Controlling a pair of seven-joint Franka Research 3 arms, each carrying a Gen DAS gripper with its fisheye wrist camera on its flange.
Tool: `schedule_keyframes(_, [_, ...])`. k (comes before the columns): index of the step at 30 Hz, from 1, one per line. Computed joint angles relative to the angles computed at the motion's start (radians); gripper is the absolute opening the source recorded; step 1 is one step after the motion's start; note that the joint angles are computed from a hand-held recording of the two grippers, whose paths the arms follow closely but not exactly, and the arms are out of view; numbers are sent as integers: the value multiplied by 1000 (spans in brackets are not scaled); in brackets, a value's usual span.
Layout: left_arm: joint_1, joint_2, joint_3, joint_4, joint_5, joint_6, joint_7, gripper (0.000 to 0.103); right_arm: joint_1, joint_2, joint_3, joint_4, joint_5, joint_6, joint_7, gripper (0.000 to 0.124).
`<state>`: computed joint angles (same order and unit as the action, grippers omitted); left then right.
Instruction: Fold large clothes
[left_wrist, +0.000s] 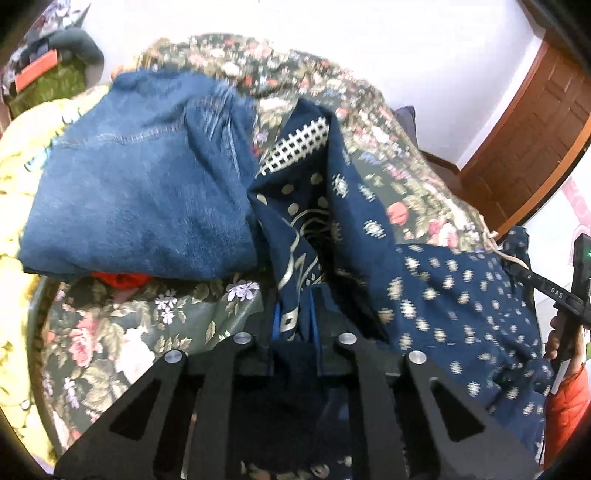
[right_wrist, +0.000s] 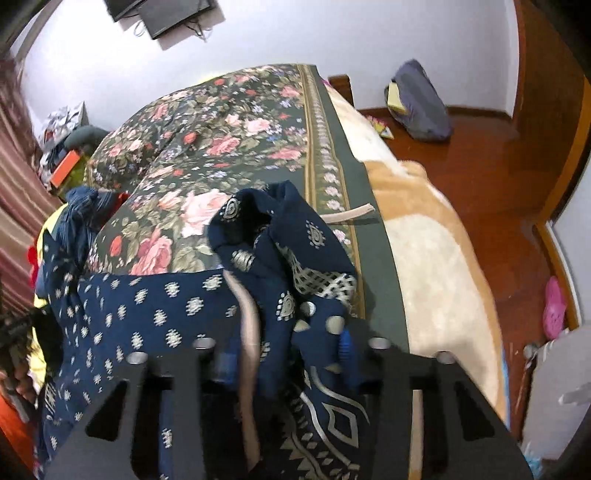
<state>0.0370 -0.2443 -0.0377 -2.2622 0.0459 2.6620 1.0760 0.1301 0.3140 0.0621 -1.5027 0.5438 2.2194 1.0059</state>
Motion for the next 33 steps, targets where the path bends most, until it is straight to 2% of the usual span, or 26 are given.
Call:
schedule_keyframes(3, [5, -74, -14, -38, 38, 32, -19, 8, 2, -50, 4, -42, 9, 37, -47, 18])
schedule_keyframes(6, [60, -154, -65, -48, 164, 49, -118, 7, 5, -95, 7, -68, 38, 64, -84, 16])
schedule_keyframes(9, [51, -199, -41, -37, 192, 70, -121, 7, 5, -141, 8, -92, 93, 82, -128, 15])
schedule_keyframes(12, [59, -199, -39, 7, 227, 27, -106, 7, 18, -170, 7, -101, 124, 107, -149, 15])
schedule_keyframes(14, [34, -187, -8, 17, 198, -2, -65, 7, 30, -172, 6, -94, 125, 120, -148, 15])
schedule_keyframes(15, [39, -191, -12, 7, 196, -4, -79, 7, 34, -167, 5, -87, 121, 122, -142, 15])
schedule_keyframes(19, [27, -170, 19, -39, 146, -12, -51, 10, 48, -148, -3, -91, 75, 140, -103, 15])
schedule_keyframes(20, [20, -151, 30, -44, 127, -27, -34, 18, 49, -144, -4, -93, 65, 135, -87, 15])
schedule_keyframes(21, [12, -135, 37, -43, 105, -42, -16, 33, 48, -132, -7, -86, 53, 124, -70, 15])
schedule_keyframes(23, [-23, -103, 77, -49, 7, -71, 61, 48, 45, -110, -12, -76, 27, 106, -39, 15])
schedule_keyframes(24, [-37, -92, 92, -57, -48, -76, 94, 51, 42, -101, -14, -72, 16, 101, -28, 15])
schedule_keyframes(26, [-57, -67, 119, -72, -165, -73, 160, 53, 34, -93, -12, -72, 16, 94, -25, 15])
schedule_keyframes(29, [-43, -25, 112, -76, -248, -49, 190, 57, 28, -85, -7, -71, 18, 96, -30, 15])
schedule_keyframes(33, [-39, 19, 104, -57, -356, -23, 266, 56, 32, -72, -4, -69, -1, 108, -17, 15])
